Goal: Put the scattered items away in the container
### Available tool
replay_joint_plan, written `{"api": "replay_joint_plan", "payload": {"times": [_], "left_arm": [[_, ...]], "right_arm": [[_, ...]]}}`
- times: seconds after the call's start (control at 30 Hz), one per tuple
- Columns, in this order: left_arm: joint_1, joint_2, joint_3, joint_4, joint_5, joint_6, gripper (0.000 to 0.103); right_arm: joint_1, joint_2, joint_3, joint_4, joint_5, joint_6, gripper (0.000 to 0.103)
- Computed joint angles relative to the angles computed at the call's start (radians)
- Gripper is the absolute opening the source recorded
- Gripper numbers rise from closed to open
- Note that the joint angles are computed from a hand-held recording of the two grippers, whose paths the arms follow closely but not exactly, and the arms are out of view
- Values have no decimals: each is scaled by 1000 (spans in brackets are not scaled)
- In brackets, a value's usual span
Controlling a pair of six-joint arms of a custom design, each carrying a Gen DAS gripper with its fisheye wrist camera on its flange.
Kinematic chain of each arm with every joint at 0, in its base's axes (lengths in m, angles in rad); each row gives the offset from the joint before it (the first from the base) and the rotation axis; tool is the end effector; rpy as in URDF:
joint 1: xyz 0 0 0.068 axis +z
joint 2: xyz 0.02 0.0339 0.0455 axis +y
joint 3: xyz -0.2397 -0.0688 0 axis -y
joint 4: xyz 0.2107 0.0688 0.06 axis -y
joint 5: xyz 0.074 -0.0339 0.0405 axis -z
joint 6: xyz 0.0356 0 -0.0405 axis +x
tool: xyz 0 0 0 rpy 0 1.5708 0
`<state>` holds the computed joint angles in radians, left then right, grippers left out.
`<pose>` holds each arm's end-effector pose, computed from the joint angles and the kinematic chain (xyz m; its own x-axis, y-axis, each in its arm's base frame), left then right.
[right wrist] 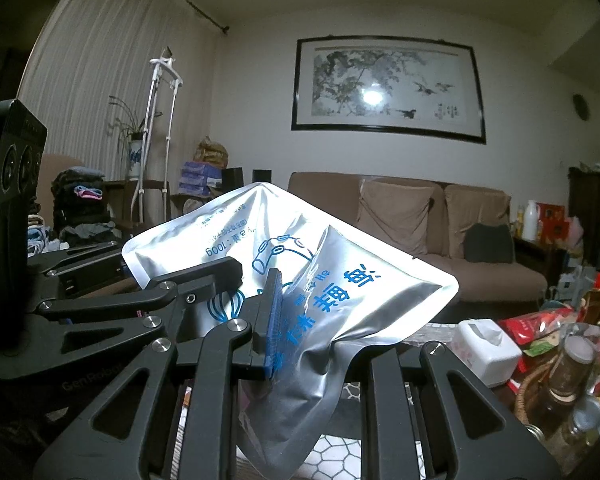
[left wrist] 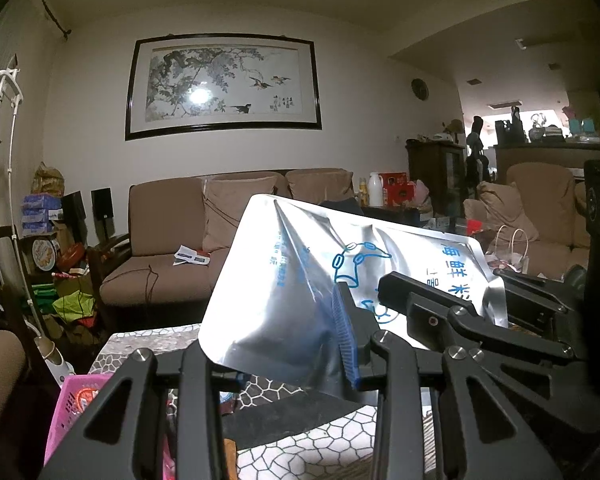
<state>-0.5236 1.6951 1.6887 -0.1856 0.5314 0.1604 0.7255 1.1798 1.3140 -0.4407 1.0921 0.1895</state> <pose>0.3058 -0.1974 0.3900 -0.0255 0.1737 -0.9845 0.8772 0.4763 0.0613 0.1823 0.1194 0.3955 -0.1600 -0.0259 -0.9868 0.3642 0.9276 -0.0834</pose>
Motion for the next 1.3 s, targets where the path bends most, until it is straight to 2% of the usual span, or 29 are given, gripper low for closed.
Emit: {"api": "replay_joint_plan", "payload": {"times": [0.6,1.3], "left_arm": [[2,-5,-5,3,5,2,34],[8,-10,32,-59,11,5,33]], "right_arm": [[2,-2,15,-39,15,18,15],[12,19,65,-113,20,64,15]]}}
